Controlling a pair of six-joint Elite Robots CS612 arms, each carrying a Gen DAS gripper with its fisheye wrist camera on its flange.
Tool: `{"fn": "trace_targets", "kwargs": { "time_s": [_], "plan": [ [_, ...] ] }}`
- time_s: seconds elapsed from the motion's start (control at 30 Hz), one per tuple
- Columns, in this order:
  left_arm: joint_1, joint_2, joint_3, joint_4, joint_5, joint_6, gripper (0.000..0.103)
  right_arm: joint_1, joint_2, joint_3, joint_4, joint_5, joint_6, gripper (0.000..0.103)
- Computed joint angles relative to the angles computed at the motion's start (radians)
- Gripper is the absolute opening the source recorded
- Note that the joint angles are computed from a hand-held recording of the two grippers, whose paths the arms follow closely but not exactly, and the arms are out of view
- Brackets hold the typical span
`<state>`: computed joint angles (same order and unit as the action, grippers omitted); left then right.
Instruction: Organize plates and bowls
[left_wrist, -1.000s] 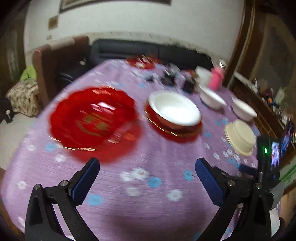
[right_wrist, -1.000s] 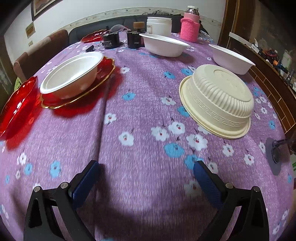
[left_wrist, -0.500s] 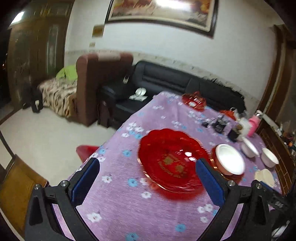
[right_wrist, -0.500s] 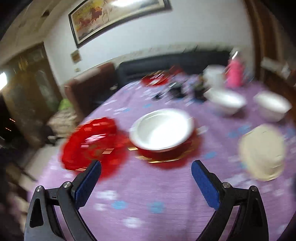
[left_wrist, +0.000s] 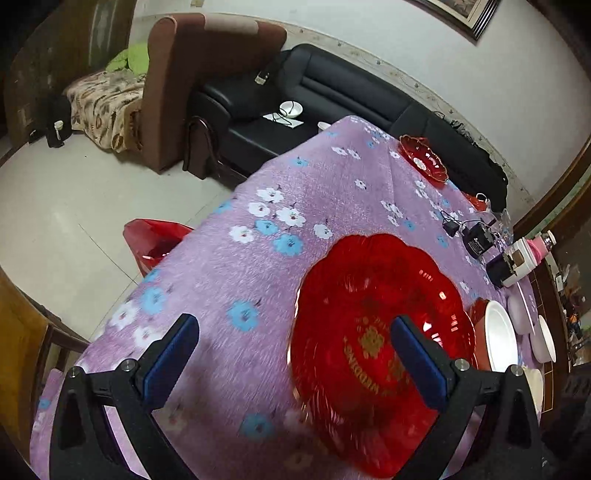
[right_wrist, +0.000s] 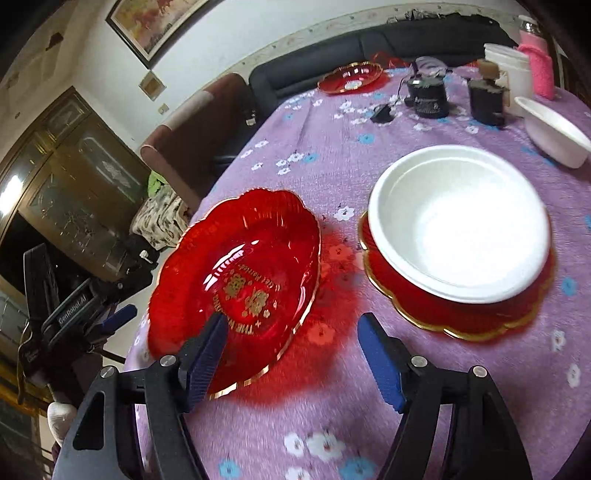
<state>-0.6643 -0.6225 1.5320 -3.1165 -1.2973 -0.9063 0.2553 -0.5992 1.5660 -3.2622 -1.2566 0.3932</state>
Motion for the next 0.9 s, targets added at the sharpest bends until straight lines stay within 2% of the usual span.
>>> {"fn": "trace_targets", "kwargs": {
  "time_s": [0.23, 0.3, 0.33, 0.37, 0.4, 0.43, 0.5, 0.6, 0.9],
  "plan": [
    [-0.006, 0.042, -0.100, 0.131, 0.060, 0.084, 0.103, 0.012, 0.035, -0.073, 0.077, -0.008, 0.008, 0.074],
    [-0.004, 0.050, -0.119, 0.158, 0.053, 0.099, 0.100, 0.014, 0.042, -0.086, 0.088, -0.016, 0.004, 0.065],
    [-0.002, 0.055, -0.128, 0.168, 0.038, 0.108, 0.086, 0.015, 0.046, -0.093, 0.094, -0.018, 0.002, 0.060],
    [0.000, 0.058, -0.137, 0.186, 0.021, 0.116, 0.076, 0.015, 0.050, -0.100, 0.103, -0.017, 0.000, 0.048],
    [0.002, 0.061, -0.145, 0.205, 0.006, 0.122, 0.049, 0.014, 0.052, -0.103, 0.110, -0.013, 0.001, 0.042],
    [0.003, 0.063, -0.156, 0.236, -0.005, 0.126, 0.041, 0.015, 0.054, -0.106, 0.116, -0.016, 0.003, 0.039],
    [-0.001, 0.059, -0.150, 0.243, 0.020, 0.119, 0.039, 0.018, 0.053, -0.106, 0.116, -0.039, -0.007, 0.028],
    [-0.002, 0.043, -0.118, 0.195, 0.023, 0.107, 0.039, 0.023, 0.046, -0.096, 0.101, -0.064, -0.035, 0.022],
    [-0.026, -0.022, 0.005, 0.085, 0.119, 0.074, 0.039, 0.043, 0.030, -0.072, 0.051, -0.068, -0.113, 0.021]
  ]
}}
